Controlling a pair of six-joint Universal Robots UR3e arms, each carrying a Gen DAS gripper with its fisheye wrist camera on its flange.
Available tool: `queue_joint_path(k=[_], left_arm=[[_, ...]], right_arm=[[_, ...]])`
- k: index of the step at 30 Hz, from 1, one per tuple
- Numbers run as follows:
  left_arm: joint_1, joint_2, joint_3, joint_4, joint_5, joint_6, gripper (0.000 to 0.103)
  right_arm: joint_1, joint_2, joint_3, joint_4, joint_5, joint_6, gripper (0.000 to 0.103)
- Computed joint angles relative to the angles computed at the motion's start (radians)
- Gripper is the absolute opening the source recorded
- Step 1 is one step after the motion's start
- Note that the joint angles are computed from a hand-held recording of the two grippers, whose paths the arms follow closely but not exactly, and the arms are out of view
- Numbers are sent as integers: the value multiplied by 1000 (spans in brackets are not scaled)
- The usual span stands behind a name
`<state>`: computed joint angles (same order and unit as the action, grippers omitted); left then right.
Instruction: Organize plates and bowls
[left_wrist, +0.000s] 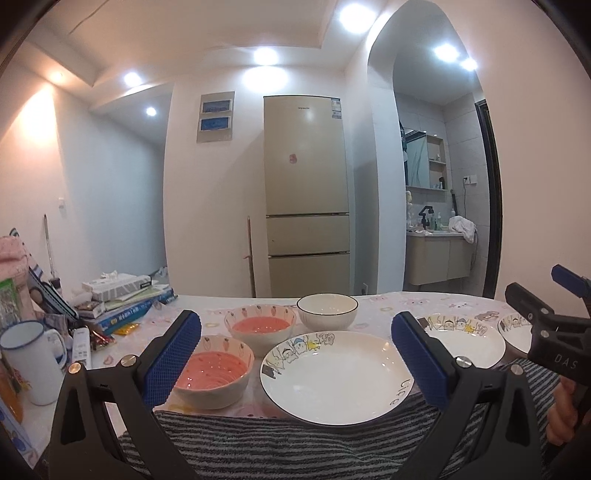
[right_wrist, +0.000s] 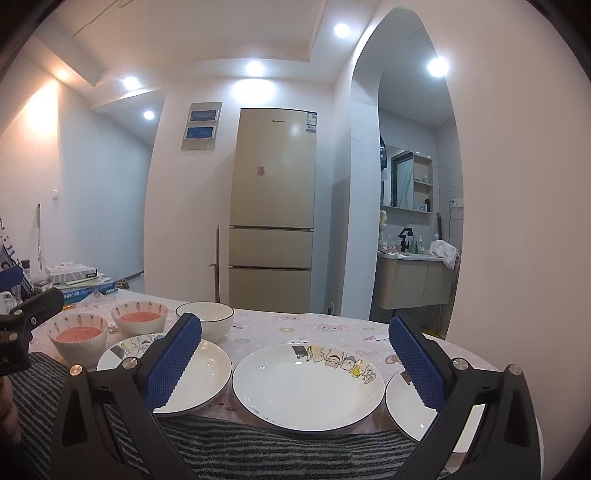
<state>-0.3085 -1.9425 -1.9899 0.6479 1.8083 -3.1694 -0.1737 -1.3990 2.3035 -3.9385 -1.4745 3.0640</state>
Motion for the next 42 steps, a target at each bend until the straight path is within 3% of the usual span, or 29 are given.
queue_joint_path(k=[4,7,16,21,29,32,35,40,42], left_arm=[[-17,-7,7,11,28,11,103],[-84,-51,73,-7,174,49,103],[-20,-7,27,-37,37,16,103],[-58,-32,70,-71,97,52,103],[-58,-27,52,-38,101,50,103],[-54,-23,52,-33,101,49,103],[-31,39,61,-151,42,61,103],[-9,135,43,-216,42,79,103],[2,174,41,-239,47,82,103]], right_arm=[[4,5,8,-17,-5,-2,103],[-3,-4,12,-13,3,11,103],[4,-10,11,-17,-13,-5,100],[1,-12,11,-23,-11,0,100],[-4,-10,14,-33,-17,19,103],[-6,-16,-17,49,-11,17,103],[21,-26,-60,121,-67,9,103],[-69,-218,-54,261,119,18,103],[-72,-258,-71,289,121,56,103]])
